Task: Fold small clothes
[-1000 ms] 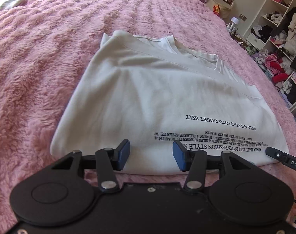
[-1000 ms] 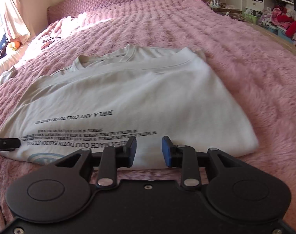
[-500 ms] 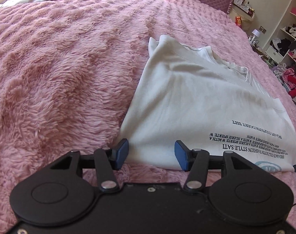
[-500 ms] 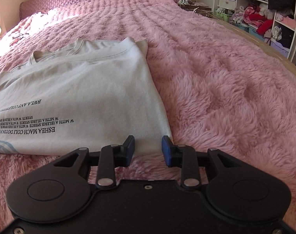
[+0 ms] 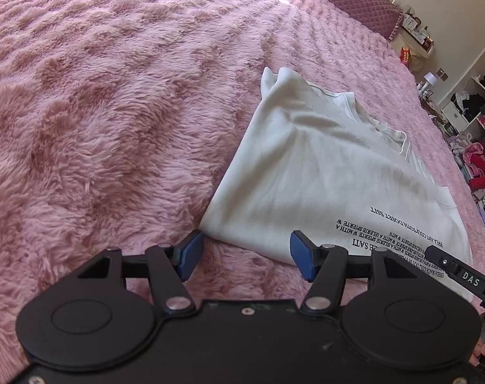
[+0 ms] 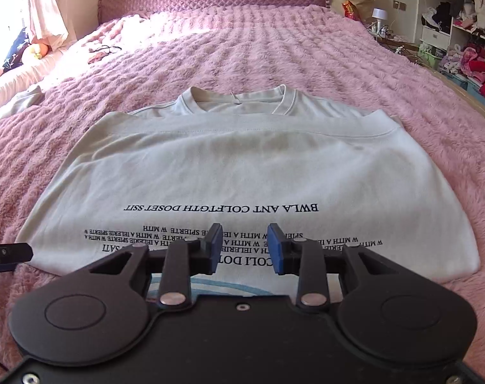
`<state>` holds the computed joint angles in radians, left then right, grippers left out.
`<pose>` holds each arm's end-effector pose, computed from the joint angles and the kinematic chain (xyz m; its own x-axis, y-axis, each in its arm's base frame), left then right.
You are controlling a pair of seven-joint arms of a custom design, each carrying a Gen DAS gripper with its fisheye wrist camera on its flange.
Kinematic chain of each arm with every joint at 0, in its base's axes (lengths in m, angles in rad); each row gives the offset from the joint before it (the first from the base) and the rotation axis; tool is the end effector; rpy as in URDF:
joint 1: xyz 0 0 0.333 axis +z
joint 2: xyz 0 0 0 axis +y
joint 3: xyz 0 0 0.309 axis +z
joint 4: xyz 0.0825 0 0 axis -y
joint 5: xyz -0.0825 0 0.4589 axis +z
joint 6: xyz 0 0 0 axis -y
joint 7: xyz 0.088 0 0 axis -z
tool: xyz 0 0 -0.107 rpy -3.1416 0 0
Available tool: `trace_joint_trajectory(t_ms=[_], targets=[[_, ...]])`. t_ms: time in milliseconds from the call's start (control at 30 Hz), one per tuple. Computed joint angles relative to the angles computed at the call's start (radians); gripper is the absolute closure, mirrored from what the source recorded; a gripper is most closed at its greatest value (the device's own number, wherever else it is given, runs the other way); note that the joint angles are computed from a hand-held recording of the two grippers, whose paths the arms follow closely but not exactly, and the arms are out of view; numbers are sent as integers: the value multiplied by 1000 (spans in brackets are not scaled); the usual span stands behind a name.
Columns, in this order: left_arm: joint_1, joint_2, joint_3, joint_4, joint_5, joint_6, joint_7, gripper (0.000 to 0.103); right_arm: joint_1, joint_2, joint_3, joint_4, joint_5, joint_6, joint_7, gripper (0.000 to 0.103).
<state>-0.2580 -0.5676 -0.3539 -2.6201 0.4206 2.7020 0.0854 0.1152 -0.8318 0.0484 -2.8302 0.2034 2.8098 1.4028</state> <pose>0.3923 -0.2878 0.4453 0.3593 -0.8482 0.3892 -0.6431 -0.5273 -0.5553 0.4130 0.0568 0.4761 0.1780 -0.9837 -0.0272 -0.6776 -0.1024 -0.7283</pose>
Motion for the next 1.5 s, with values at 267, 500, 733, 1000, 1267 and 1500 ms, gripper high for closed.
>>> trace_joint_trajectory(t_ms=[267, 500, 733, 1000, 1267, 1500], targets=[[6, 1, -7, -26, 1, 38, -44, 35, -49, -84, 93, -90, -87, -18, 138, 72], [1, 22, 4, -4, -1, 29, -24, 30, -45, -78, 87, -92, -113, -17, 155, 71], [66, -105, -58, -160, -72, 313, -252, 1, -54, -78, 89, -107, -114, 15, 196, 59], [408, -95, -373, -164, -123, 588, -506, 1, -68, -80, 113, -120, -126, 43, 235, 50], [711, -172, -696, -112, -287, 626, -571, 1, -54, -73, 85, -111, -126, 26, 228, 48], [838, -182, -801, -95, -318, 726, -590, 13, -64, -69, 106, -111, -137, 31, 244, 46]])
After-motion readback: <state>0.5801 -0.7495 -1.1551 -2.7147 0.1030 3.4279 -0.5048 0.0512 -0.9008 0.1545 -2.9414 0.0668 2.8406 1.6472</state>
